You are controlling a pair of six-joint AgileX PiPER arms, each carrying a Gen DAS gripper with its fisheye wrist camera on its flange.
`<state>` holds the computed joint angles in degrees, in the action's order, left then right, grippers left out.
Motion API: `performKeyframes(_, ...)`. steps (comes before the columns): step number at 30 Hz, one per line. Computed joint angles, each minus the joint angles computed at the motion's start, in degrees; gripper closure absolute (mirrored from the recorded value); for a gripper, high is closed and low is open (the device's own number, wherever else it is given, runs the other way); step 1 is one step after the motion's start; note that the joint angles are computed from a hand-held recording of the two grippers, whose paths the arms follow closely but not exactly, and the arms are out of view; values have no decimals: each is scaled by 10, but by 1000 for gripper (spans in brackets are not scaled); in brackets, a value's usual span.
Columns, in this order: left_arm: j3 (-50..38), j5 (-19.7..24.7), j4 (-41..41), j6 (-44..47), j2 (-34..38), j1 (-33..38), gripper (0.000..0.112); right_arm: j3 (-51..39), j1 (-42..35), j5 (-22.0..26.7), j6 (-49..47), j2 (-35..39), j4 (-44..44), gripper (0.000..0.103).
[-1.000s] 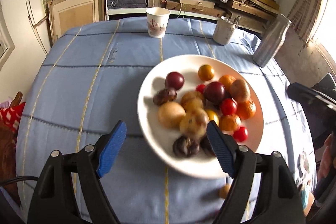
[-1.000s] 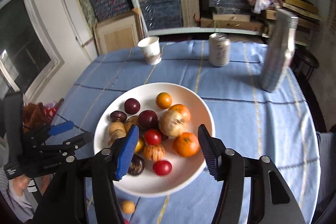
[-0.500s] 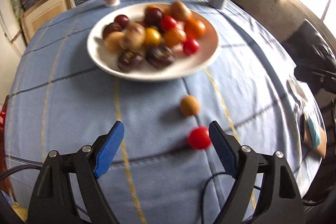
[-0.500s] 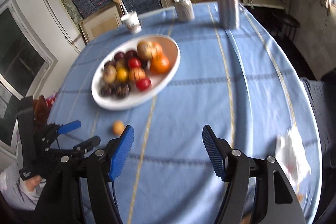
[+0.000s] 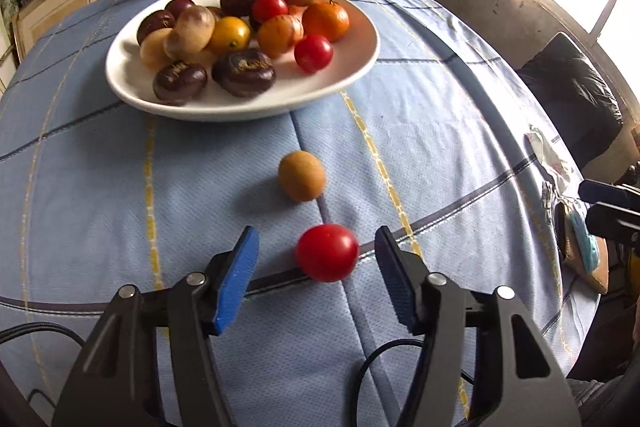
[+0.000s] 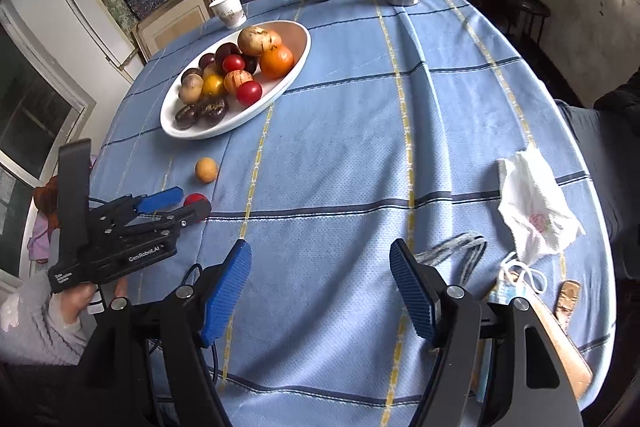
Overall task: Organize fruits
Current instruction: 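Move both tools back to the last cherry tomato and small brown fruit, then grasp the cherry tomato with the left tool while the right tool grasps the small brown fruit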
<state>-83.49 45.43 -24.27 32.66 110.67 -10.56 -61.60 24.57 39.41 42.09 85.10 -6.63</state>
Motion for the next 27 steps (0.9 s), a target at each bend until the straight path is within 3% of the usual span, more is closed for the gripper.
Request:
performKeyframes(6, 4, -2, -11, 7, 5, 1, 66, 14, -1, 7, 8, -14, -4, 30)
performKeyframes(10, 5, 9, -41, 31, 7, 12, 81, 16, 2, 7, 8, -16, -7, 30)
performKeyframes(15, 21, 13, -45, 35, -14, 31, 81, 1, 7, -7, -9, 3, 5, 30)
performKeyframes(22, 54, 21, -21, 42, -80, 119, 81, -141, 38, -42, -133, 150, 55, 30)
performKeyframes(27, 77, 26, -6, 36, -118, 207, 81, -262, 44, -28, -202, 255, 92, 33)
